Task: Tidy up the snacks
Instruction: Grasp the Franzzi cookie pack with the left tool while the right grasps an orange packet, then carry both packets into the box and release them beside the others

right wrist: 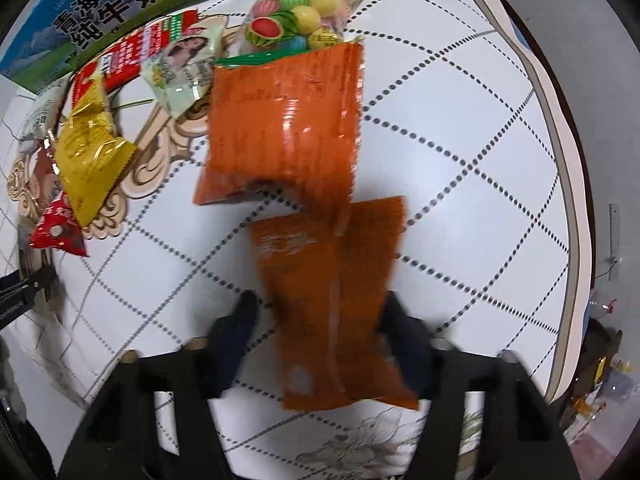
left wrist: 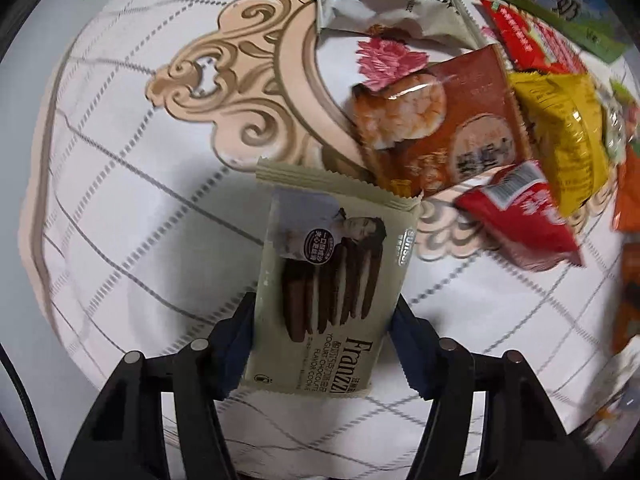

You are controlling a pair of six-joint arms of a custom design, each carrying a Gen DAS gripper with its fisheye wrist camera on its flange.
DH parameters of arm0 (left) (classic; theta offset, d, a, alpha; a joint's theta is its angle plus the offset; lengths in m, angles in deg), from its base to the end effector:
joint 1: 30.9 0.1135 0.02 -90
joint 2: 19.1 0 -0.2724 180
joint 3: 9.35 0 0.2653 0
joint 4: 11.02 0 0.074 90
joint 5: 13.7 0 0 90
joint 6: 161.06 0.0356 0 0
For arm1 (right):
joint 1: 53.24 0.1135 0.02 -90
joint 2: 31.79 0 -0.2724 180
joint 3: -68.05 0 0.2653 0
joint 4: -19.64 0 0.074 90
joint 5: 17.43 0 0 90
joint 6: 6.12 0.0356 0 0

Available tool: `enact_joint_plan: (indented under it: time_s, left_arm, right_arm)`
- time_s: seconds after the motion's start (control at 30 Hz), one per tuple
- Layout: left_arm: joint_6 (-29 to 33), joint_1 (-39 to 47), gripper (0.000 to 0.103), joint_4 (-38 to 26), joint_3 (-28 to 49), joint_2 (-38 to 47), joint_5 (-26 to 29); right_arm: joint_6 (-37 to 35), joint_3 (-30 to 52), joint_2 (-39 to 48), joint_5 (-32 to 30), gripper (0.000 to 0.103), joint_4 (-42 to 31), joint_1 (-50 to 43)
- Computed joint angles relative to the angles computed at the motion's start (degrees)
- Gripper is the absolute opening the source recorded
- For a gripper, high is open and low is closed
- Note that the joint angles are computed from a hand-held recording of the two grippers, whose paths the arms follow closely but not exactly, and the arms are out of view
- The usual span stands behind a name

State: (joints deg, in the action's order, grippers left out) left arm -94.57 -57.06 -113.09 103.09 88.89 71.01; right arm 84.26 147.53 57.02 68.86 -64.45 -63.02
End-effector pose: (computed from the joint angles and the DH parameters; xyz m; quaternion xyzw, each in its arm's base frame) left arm 0.3193 -0.1532 0.2847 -0.0261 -0.9964 -0.0697 0.0409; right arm 0.2661 -0.0435 0.2335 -0.0894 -0.9950 -0.0347 0.0271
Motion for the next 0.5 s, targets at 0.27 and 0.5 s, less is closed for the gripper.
enact_joint_plan:
  time_s: [0.27, 0.5]
  left_arm:
    - [-10.6, -2.4, 0.061, 2.1, -6.8, -4.3, 10.6]
    - [-9.4, -5.3, 0.062, 2.8, -6.4, -1.0, 10.8]
  right_arm:
    - [-8.0, -1.1, 1.8, -9.9, 0.051, -3.3, -5.2]
    - [-9.0, -3.3, 0.2, -8.9, 0.055, -3.0, -0.1]
